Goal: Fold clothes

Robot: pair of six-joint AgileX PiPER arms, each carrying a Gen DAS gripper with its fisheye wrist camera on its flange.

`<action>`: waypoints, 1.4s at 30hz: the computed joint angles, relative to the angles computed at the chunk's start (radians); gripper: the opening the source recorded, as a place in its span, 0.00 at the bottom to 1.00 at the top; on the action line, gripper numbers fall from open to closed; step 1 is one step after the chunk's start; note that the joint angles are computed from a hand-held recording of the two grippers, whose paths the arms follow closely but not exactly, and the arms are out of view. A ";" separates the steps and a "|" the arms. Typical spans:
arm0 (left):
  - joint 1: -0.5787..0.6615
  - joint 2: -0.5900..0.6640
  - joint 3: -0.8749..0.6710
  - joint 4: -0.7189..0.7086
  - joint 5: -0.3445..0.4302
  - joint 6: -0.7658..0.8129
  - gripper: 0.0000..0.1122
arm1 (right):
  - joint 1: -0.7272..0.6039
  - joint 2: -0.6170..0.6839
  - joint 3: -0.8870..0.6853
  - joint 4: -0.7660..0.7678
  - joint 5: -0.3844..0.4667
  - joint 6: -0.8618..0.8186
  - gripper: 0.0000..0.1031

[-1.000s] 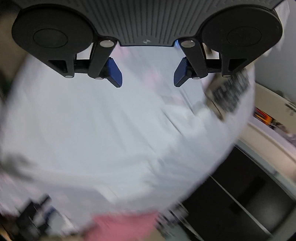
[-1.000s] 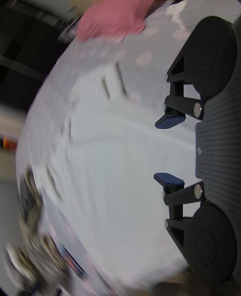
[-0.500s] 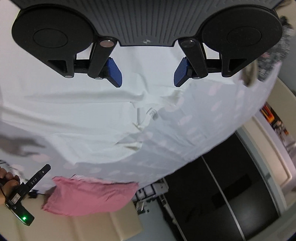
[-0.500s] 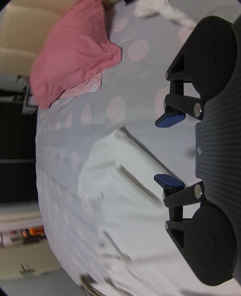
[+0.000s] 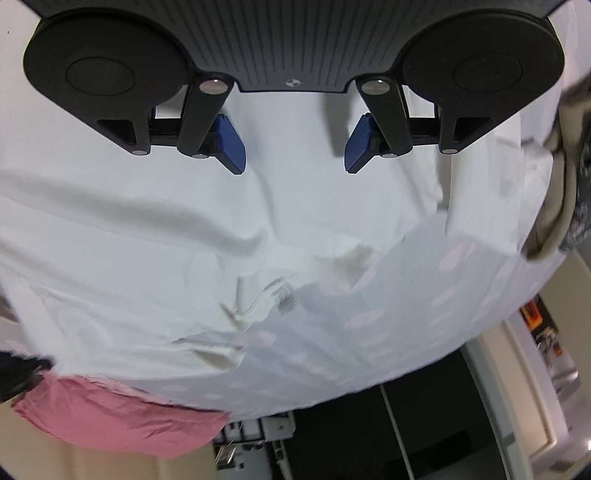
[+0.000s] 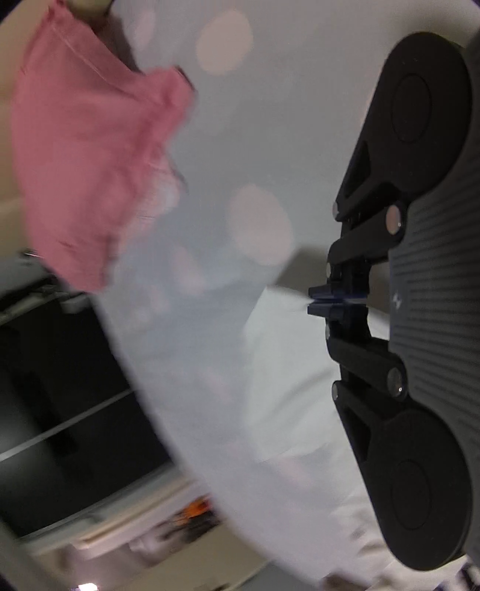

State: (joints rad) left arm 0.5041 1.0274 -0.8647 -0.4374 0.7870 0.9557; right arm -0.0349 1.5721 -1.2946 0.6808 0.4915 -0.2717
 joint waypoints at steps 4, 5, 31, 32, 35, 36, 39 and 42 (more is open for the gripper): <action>0.047 -0.025 0.018 -0.014 0.032 0.049 0.52 | -0.113 -0.194 0.081 0.135 0.082 -0.053 0.02; 0.045 -0.022 0.018 -0.015 0.030 0.048 0.52 | -0.126 -0.233 0.095 0.112 0.091 -0.034 0.02; -0.021 0.001 0.018 0.083 -0.019 -0.078 0.66 | 0.432 0.128 -0.260 -0.780 0.262 0.035 0.03; -0.024 0.001 0.017 0.088 -0.019 -0.080 0.65 | 0.426 0.123 -0.254 -0.784 0.239 0.048 0.03; -0.018 0.002 0.017 0.079 -0.018 -0.066 0.66 | 0.360 0.064 -0.225 -0.707 0.176 0.068 0.03; -0.016 0.003 0.017 0.077 -0.016 -0.064 0.66 | 0.332 0.042 -0.217 -0.688 0.159 0.080 0.03; -0.008 0.004 0.015 0.070 -0.010 -0.059 0.65 | 0.209 -0.039 -0.185 -0.593 0.121 0.129 0.03; -0.001 0.001 0.015 0.062 -0.003 -0.043 0.66 | 0.048 -0.110 -0.159 -0.482 0.099 0.229 0.03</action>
State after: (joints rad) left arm 0.5032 1.0286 -0.8497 -0.3757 0.7839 0.9130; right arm 0.0130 1.4620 -1.4533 0.1989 0.5902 -0.0430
